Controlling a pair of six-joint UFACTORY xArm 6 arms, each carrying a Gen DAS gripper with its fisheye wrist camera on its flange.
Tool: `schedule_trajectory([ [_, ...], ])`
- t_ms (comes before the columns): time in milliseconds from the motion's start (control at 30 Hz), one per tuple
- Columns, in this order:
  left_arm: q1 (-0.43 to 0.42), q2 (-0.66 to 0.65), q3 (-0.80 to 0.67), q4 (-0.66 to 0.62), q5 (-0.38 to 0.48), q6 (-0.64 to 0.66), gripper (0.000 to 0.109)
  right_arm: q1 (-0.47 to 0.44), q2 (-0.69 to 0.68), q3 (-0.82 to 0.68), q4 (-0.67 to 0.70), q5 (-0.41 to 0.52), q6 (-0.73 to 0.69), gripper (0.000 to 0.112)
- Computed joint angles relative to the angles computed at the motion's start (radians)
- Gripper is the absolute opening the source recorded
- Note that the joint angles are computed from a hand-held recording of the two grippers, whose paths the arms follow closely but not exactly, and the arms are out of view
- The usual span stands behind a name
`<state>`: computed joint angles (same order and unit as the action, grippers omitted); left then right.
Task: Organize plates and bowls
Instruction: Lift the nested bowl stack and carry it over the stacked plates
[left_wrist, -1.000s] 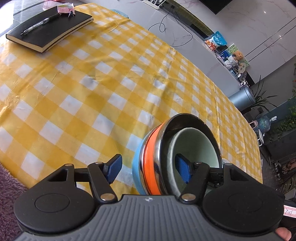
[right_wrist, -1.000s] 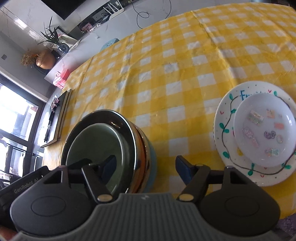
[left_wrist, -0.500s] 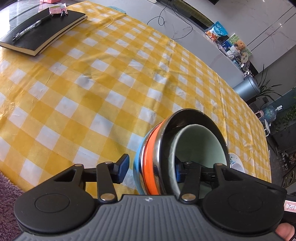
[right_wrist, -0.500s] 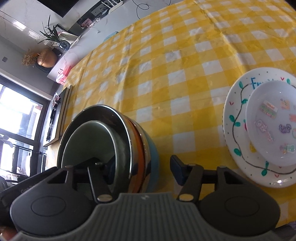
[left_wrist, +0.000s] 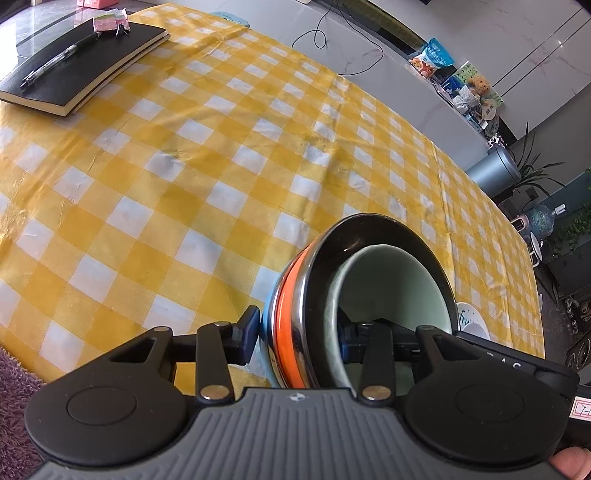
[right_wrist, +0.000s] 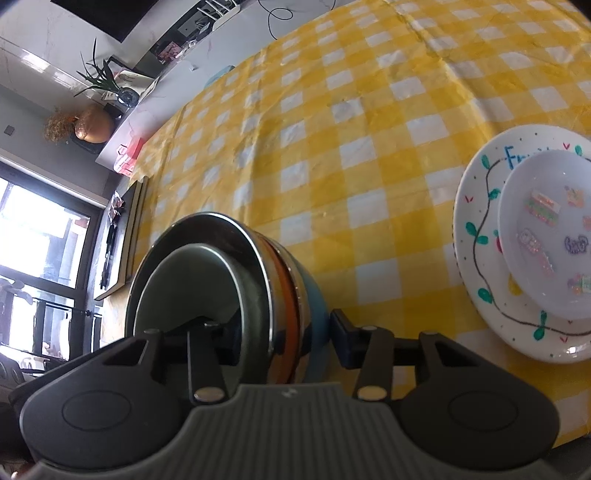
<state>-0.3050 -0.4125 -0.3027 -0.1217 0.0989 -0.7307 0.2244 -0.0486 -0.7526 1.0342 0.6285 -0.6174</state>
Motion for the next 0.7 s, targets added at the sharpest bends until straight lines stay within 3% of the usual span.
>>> schedule_trajectory([
  [100, 0.006, 0.001, -0.006, 0.046, 0.011, -0.029, 0.045, 0.001, -0.001, 0.000, -0.008, -0.001, 0.002, 0.044],
  [233, 0.000, -0.003, -0.003, -0.013, 0.005, 0.010, 0.044, 0.003, -0.005, 0.002, -0.009, -0.008, 0.002, 0.043],
  [500, 0.005, -0.040, -0.022, 0.163, 0.036, -0.134, 0.044, -0.016, -0.047, 0.016, 0.006, 0.004, -0.016, 0.043],
  [700, -0.039, -0.014, -0.088, 0.282, 0.052, -0.234, 0.044, -0.086, -0.112, 0.038, -0.003, 0.037, -0.021, 0.043],
])
